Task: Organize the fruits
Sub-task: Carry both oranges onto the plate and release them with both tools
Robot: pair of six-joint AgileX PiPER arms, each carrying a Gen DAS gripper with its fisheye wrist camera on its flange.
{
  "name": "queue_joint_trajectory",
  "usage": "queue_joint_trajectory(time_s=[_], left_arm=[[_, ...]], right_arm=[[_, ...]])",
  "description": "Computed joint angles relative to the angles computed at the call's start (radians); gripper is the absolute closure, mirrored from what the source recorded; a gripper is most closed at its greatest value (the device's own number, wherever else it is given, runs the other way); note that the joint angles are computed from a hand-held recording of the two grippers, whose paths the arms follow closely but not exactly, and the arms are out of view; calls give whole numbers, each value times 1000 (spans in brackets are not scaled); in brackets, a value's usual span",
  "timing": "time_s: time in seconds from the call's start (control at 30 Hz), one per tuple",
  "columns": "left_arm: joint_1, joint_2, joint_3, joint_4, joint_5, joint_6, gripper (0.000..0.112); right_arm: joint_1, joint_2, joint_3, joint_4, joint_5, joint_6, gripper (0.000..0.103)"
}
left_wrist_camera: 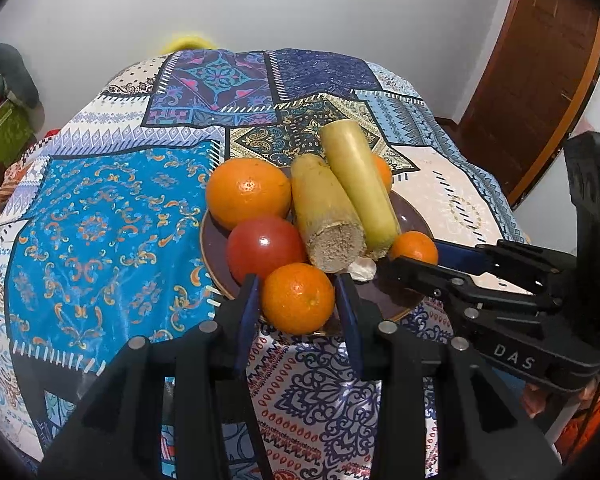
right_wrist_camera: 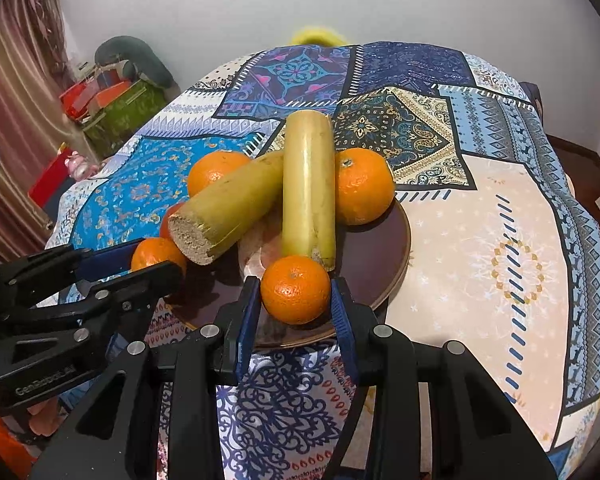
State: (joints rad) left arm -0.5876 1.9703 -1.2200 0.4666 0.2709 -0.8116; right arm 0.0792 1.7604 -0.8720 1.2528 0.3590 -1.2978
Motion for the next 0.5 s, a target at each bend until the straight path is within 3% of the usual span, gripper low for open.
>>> queue_joint_trajectory(time_s=[0.3,0.5], left_arm=[[-12,-48,40,8,9,-8,72],[-53,-139,112,175,31,-173,72]], right_arm=[[4,0,-5,-67,7,71,68],[6,-88,56,-84,-8,86,67]])
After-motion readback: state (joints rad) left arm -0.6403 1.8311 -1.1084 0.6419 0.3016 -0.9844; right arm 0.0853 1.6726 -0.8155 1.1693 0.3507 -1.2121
